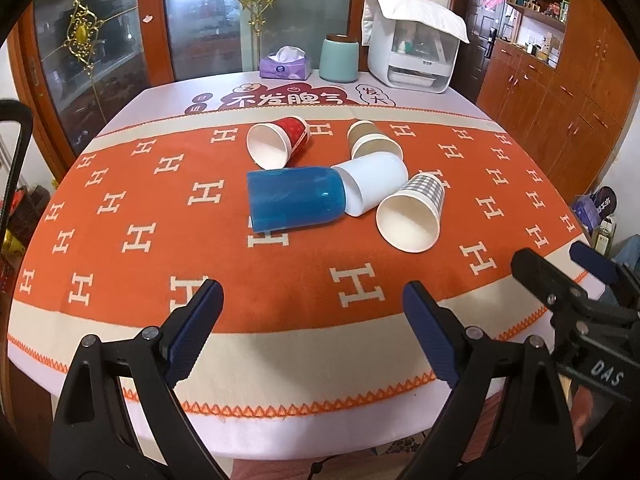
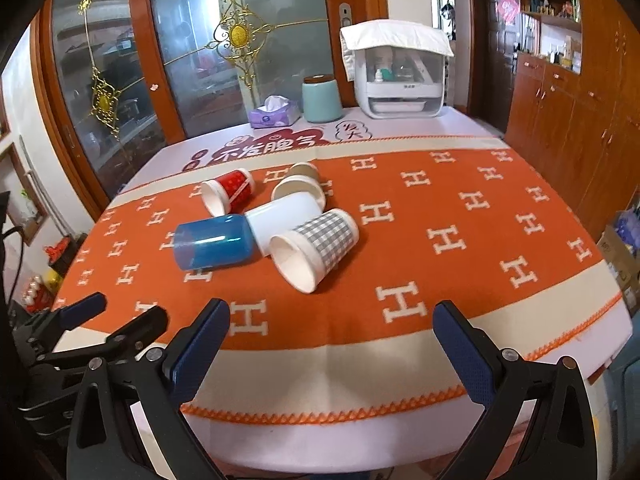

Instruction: Flip cup upside down

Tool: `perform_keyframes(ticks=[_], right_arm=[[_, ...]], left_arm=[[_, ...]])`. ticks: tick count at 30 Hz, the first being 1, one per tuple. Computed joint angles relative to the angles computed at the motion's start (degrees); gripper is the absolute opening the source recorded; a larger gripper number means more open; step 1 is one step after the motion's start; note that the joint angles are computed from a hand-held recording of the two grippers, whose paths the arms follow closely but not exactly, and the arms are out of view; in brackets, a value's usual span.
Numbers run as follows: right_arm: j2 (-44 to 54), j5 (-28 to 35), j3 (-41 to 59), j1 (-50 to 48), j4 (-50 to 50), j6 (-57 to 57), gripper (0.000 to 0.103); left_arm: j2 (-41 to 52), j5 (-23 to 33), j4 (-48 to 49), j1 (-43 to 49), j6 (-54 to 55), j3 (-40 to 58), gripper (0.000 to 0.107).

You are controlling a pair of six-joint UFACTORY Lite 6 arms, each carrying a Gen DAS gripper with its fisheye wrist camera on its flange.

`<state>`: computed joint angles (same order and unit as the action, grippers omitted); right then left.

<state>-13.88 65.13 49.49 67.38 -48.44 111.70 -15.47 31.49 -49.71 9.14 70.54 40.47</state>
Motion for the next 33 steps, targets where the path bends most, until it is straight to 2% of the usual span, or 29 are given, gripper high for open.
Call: perform_keyframes(ticks=[6, 12, 15, 19, 21, 26, 29, 33], right_arm=[[0.0, -2.0, 0.3, -5.2, 0.2, -6.5, 0.103], [-1.8, -3.3, -2.2, -9.2, -3.0, -3.4, 0.103], [-1.1, -8.5, -0.4, -15.7, 1.2, -13.2, 0.103], [2.3, -13.4, 3.3, -21.6, 5.9, -23.0, 0.103], [3.4, -19.7, 4.2, -25.7, 9.5, -28.8, 0.103], [9.3, -26.7, 7.5, -31.7, 15.8, -34.1, 0.103], [11.4, -32.6, 7.1, -36.9, 22.6, -38.5, 0.103], [12.8, -39.8, 5.0, -42.9, 32.0, -45.9, 0.103]], left_arm=[[4.6, -2.3, -1.2, -1.3, 3.5, 4.2, 0.087], [16.0, 5.2, 0.5, 0.8, 4.0, 17.0, 0.087], [21.4, 6.7, 2.0, 0.8, 3.8, 23.7, 0.087], [26.9, 4.1, 5.4, -1.4, 3.4, 30.4, 0.087], [29.9, 4.9, 6.7, -1.8, 4.1, 33.9, 0.085], [38.0, 7.5, 11.2, -5.1, 7.8, 43.1, 0.085], [39.9, 6.4, 12.5, -8.2, 10.6, 44.4, 0.085], [45.7, 4.9, 19.6, -12.6, 7.5, 50.3, 0.085]])
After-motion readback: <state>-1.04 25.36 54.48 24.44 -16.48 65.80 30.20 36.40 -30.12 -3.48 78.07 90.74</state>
